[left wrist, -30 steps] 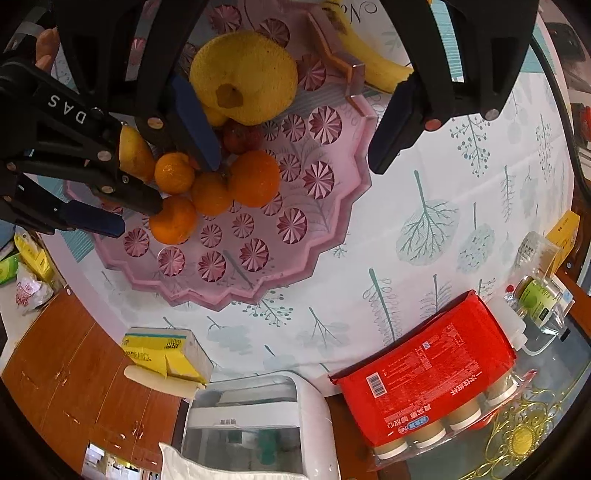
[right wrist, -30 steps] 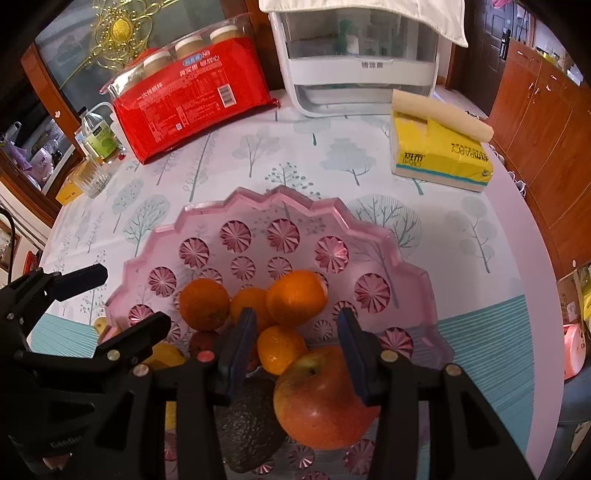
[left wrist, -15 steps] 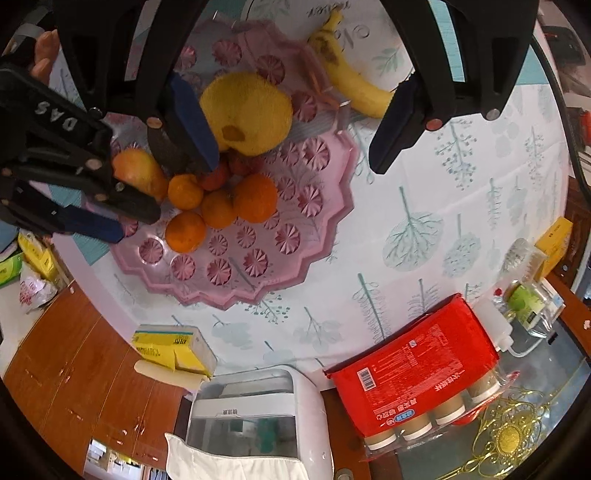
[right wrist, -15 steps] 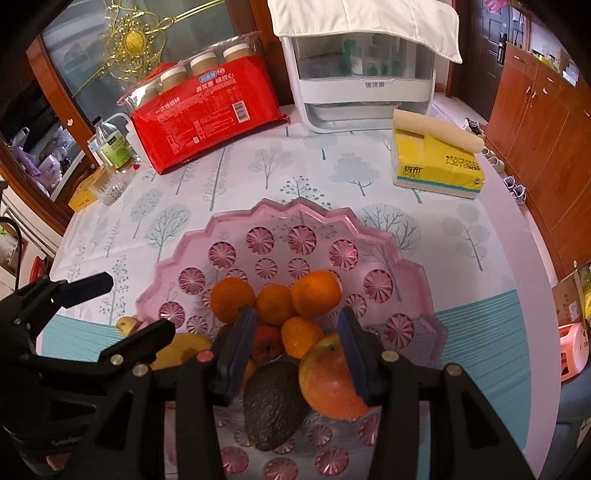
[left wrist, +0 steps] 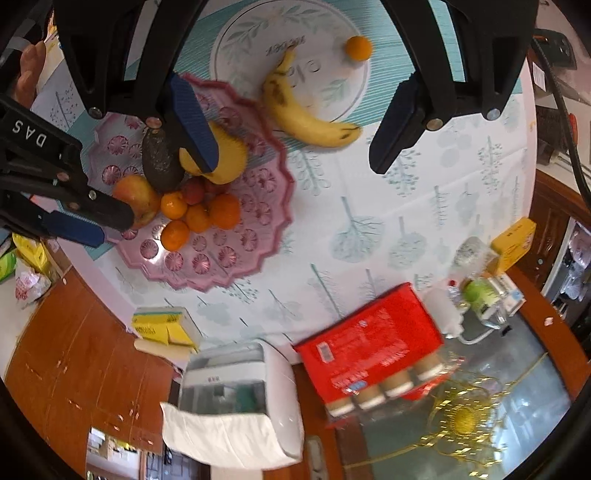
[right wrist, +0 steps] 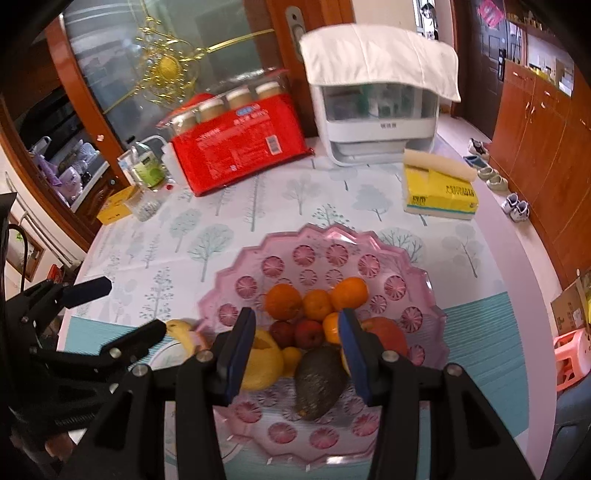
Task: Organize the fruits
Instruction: 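Move both grippers back from the bowl toward the fruit plate, then grasp the small tangerine with the left gripper while the right gripper grasps the banana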
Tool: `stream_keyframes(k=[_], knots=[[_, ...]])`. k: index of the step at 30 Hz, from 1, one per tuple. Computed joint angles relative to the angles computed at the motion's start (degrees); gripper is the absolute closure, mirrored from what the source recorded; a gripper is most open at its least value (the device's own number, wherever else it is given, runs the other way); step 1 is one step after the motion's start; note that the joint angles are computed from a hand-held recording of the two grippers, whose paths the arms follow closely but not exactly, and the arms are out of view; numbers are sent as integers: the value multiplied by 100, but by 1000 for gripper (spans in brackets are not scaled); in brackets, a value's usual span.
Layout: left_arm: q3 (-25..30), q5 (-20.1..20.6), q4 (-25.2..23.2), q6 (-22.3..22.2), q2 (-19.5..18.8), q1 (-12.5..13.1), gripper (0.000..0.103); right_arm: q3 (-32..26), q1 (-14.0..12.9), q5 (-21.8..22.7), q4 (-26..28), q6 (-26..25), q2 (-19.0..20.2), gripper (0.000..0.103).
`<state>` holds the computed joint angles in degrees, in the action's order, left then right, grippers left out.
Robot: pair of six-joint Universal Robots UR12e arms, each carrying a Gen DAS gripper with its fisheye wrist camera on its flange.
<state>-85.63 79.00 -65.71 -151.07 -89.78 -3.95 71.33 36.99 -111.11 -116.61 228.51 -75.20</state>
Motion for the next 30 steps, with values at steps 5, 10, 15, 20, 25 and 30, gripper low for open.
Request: stream_keyframes(k=[5,10,15,20,25,30], knots=[[-96,-109,185,0,170,284,11,-234,201,-168,19,-8,129,56],[-201,-172,134,115,292,577,11,-516,410,-308,88,-45,332,56],[-321,-240,-17,243,361,806,11,-751,558,-277,148,9,545,56],[-503,-231,-150,432,389,1020,11,-942,665,-172,242,193,754,56],[-743,-253,-360,699,373,1206,11,-1061,746,-50,311,472,958,56],[-1027,-417,-439,908,375,1326,11,-1144,813,126,462,726,1144,56]])
